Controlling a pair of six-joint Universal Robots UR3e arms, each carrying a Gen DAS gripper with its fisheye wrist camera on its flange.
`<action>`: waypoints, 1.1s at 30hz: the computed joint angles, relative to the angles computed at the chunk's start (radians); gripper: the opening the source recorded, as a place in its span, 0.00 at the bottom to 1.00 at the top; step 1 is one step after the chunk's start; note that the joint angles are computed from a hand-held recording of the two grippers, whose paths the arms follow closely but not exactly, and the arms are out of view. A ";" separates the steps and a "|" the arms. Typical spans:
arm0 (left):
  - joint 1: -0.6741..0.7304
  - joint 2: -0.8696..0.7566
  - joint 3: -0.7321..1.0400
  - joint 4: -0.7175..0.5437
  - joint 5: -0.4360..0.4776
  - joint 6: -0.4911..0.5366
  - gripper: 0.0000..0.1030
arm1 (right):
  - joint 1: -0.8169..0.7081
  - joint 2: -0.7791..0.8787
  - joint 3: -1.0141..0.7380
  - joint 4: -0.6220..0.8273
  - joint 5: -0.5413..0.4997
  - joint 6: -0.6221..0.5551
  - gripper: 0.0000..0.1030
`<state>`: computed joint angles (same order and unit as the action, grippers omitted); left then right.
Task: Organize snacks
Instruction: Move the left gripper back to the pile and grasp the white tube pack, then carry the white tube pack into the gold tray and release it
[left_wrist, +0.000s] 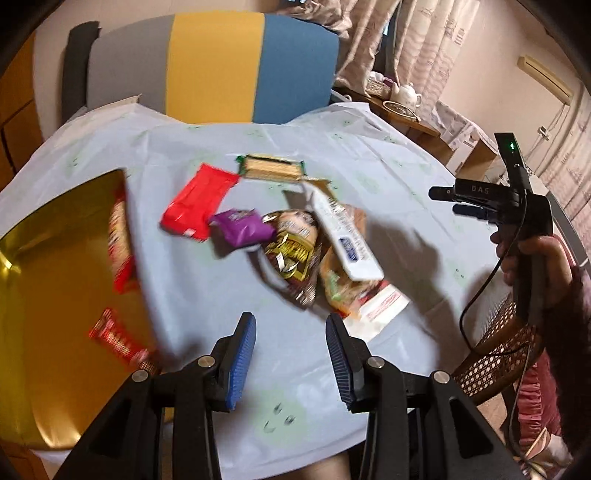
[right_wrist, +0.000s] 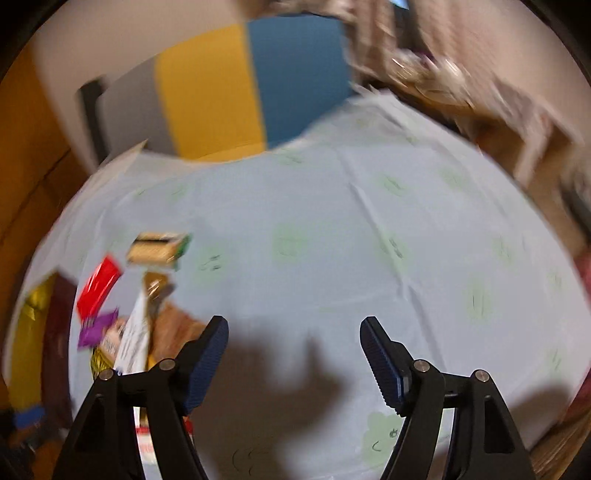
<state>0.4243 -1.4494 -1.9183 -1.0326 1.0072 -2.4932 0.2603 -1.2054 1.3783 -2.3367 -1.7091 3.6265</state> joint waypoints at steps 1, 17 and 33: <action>-0.027 -0.025 0.028 0.003 0.009 -0.022 0.39 | -0.022 -0.013 0.022 -0.012 0.027 0.032 0.72; -0.419 -0.663 0.800 -0.122 0.239 -0.328 0.41 | -0.071 -0.070 0.120 -0.098 0.113 0.077 0.79; -0.505 -0.896 1.064 -0.150 0.338 -0.349 0.43 | -0.051 -0.037 0.071 -0.071 0.118 0.030 0.79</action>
